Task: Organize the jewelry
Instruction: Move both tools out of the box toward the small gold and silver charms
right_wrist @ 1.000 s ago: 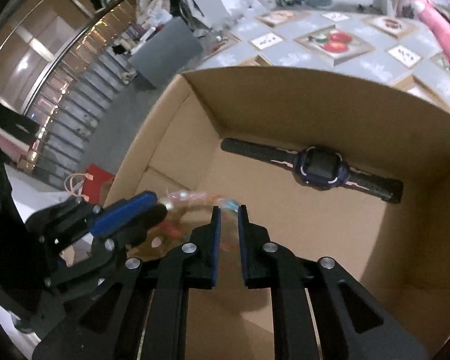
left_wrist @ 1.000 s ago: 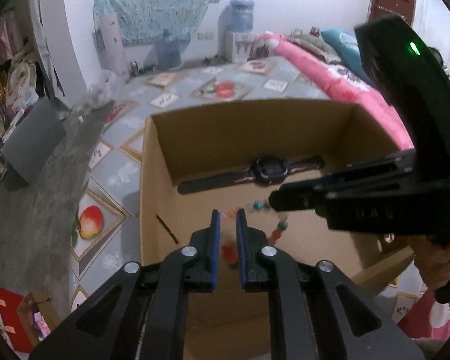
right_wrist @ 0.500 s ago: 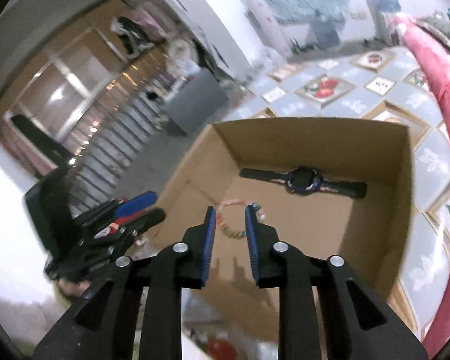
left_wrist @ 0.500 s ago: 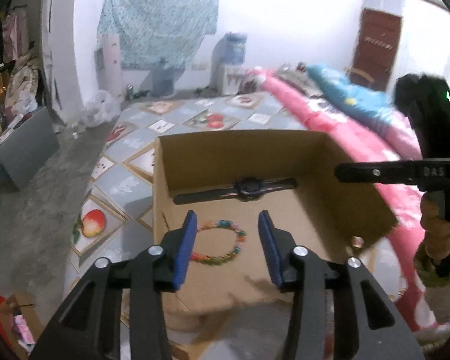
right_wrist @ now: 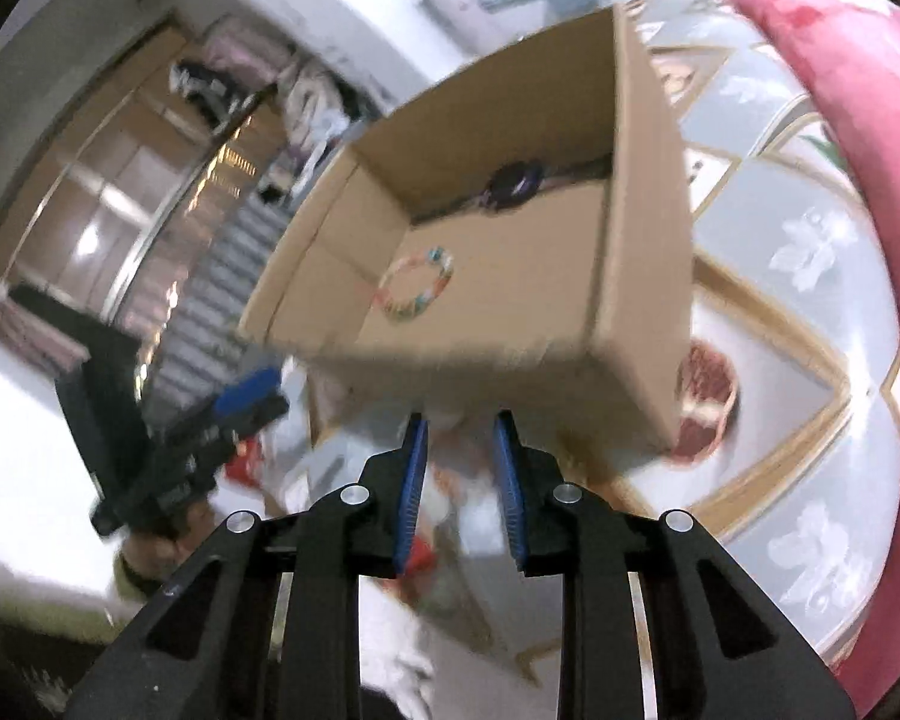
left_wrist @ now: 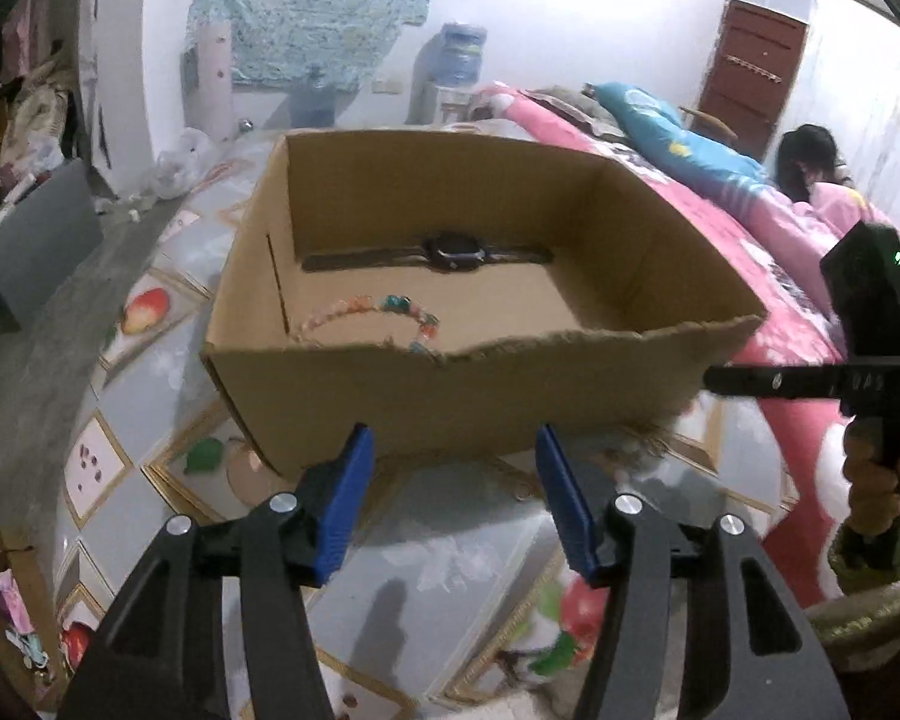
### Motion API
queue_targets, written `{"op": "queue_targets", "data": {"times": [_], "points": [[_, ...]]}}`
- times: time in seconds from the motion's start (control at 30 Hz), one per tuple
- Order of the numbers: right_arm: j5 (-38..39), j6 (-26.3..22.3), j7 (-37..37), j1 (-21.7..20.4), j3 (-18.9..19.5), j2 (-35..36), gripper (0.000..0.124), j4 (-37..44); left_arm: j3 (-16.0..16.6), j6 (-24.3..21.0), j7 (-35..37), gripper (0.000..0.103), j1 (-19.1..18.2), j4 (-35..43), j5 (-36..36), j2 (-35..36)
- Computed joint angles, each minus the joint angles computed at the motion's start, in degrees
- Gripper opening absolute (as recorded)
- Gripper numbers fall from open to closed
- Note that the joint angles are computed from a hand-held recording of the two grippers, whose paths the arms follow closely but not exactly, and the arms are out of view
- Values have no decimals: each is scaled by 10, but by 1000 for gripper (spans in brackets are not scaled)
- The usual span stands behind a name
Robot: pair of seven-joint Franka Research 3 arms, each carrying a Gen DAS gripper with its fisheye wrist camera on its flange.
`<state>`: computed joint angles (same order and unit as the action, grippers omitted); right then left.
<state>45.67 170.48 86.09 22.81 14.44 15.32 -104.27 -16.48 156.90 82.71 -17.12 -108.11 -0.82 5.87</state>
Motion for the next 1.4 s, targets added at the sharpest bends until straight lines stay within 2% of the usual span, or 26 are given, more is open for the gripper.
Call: {"op": "queue_targets", "data": {"times": [0.03, 0.13, 0.23, 0.3, 0.33, 0.4, 0.5, 0.6, 0.73, 0.93, 1.03, 1.1, 1.23, 1.4], "points": [[25, -6, -19, -14, 12, 8, 24, 14, 6, 6, -25, 55, -5, 5, 29, 5], [-1, 14, 11, 2, -7, 18, 24, 23, 8, 12, -47, 54, -4, 22, 46, 20], [21, 34, -10, -14, 16, 24, 24, 29, 23, 17, -109, 54, -16, 41, 110, 37], [12, 47, -6, -7, 13, 19, 24, 17, 21, 10, -118, 54, -14, 49, 122, 42], [1, 53, 0, -1, 8, 17, 24, 10, 9, 14, -90, 54, -4, 49, 97, 42], [21, 61, -25, -16, 30, 7, 26, -8, -23, 18, 3, 54, 17, 44, 26, 42], [89, 57, -87, -45, 63, -20, 26, -46, -53, -17, 119, 54, 16, 51, -32, 53], [113, 40, -94, -30, 47, -23, 26, -56, -45, -41, 146, 54, -21, 61, 18, 70], [127, 30, -101, -14, 31, -24, 26, -59, -20, -74, 123, 54, -72, 102, 123, 108], [195, 30, -164, -12, 29, -32, 26, -59, -10, -139, 100, 33, -96, 167, 160, 156], [228, 22, -194, -12, 24, -29, 26, -56, -16, -145, 99, 26, -87, 180, 137, 166], [242, 17, -205, -10, 20, -30, 26, -55, -17, -151, 96, 9, -85, 193, 128, 175], [256, 12, -214, -3, 10, -34, 26, -56, -17, -148, 92, 9, -79, 201, 115, 177], [261, 12, -217, 4, 4, -35, 26, -57, -26, -109, 105, 9, -49, 177, 69, 152]]}}
